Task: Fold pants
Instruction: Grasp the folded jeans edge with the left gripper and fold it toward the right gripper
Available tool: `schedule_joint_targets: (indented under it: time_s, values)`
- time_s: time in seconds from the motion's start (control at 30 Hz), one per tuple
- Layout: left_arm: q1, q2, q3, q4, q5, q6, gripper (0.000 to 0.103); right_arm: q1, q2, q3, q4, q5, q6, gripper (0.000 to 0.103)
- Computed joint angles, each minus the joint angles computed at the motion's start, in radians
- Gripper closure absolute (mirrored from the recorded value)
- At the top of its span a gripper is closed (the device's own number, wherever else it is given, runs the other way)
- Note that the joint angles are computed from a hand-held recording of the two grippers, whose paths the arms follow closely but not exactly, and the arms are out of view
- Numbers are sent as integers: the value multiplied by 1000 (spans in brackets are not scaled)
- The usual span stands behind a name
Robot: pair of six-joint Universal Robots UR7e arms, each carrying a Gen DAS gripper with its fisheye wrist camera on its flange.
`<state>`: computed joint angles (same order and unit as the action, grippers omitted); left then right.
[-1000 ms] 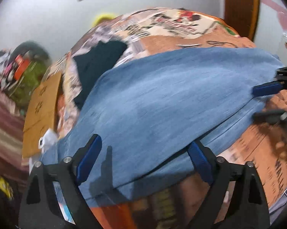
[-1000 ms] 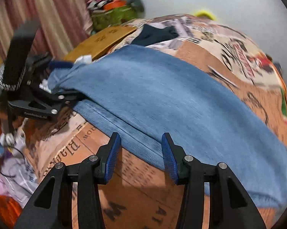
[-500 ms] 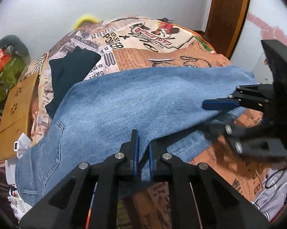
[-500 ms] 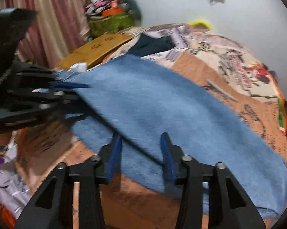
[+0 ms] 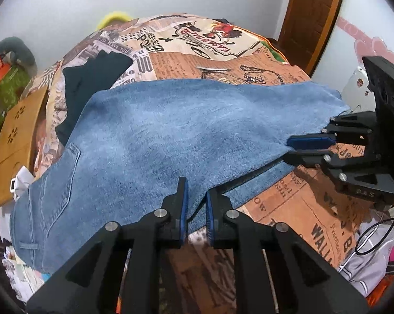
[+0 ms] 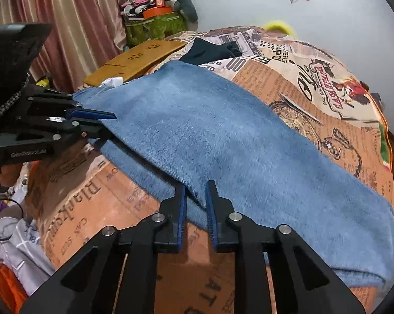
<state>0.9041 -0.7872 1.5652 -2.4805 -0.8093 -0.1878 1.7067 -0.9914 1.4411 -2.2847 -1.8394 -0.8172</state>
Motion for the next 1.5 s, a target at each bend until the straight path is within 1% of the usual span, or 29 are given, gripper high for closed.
schedule_joint_targets:
  time_s: [0.07,0.1,0.13,0.2,0.23,0.3,0.43,0.47,0.53,0.6,0.63,0.67,0.7,0.77,0.8,0.83,0.87,0.9,0.93,0.97,1.0,1.07,1.13,1.23,1.27,1.3,1.37,1.43,1.5]
  values:
    - [4,-20,5,15,-46,-21,72,-5,-2,-48,103,33,30,74]
    - [5,-37,17,4,-76,-29,58,-6,-4,-63,123,49,39,73]
    - [4,-50,30,-15,-85,-33,50,-7,-4,-76,130,65,48,73]
    - [-6,-66,48,-56,-42,-50,48,-11,4,-103,132,102,73,65]
    - [-9,-68,44,-57,-5,-74,42,-12,10,-114,118,121,93,62]
    - [-9,-70,34,-77,52,-100,36,-9,38,-137,61,134,156,51]
    - [20,-52,-27,-72,117,-157,20,-8,115,-206,56,140,273,50]
    - [29,-46,-40,-74,117,-159,18,-4,141,-221,52,122,289,50]
    - [48,-28,-69,-57,138,-176,16,1,176,-236,43,66,278,50]
    - [61,-3,-105,39,218,-247,16,-5,199,-249,65,5,259,50]
    - [69,8,-121,99,241,-281,16,-19,194,-244,59,23,255,46]
    - [79,17,-140,174,240,-314,16,-30,184,-235,44,18,257,36]
    - [91,23,-145,209,229,-322,16,-39,176,-240,54,3,261,30]
    - [100,20,-109,154,222,-291,12,-58,162,-258,84,-25,263,30]
    - [99,12,-83,114,233,-276,5,-62,156,-260,79,-69,257,31]
    - [100,5,-75,115,234,-274,1,-68,147,-247,42,-154,234,31]
    - [102,-1,-68,110,220,-268,1,-77,139,-242,33,-200,214,31]
    - [108,-12,-61,106,195,-269,1,-89,127,-239,36,-214,203,33]
    - [112,-20,-56,106,175,-278,1,-103,111,-240,44,-208,192,38]
    - [116,-22,-58,108,161,-284,1,-111,100,-243,54,-206,183,52]
    - [118,-26,-56,110,151,-291,1,-117,90,-256,77,-214,177,58]
    - [116,-29,-56,125,154,-299,1,-128,79,-290,117,-221,196,58]
    - [104,-23,-64,162,186,-315,1,-134,70,-302,115,-247,207,58]
    - [80,-13,-71,211,242,-328,2,-144,41,-277,67,-284,213,55]
    - [70,-10,-72,223,253,-324,2,-145,30,-265,37,-300,226,52]
    - [61,-8,-69,216,252,-305,2,-147,21,-255,11,-313,245,41]
    - [47,-2,-69,193,238,-260,2,-153,-3,-235,-28,-319,286,33]
    - [36,12,-79,176,221,-219,2,-165,-35,-219,-30,-290,345,33]
    - [33,32,-102,181,197,-197,2,-189,-83,-191,-24,-223,439,32]
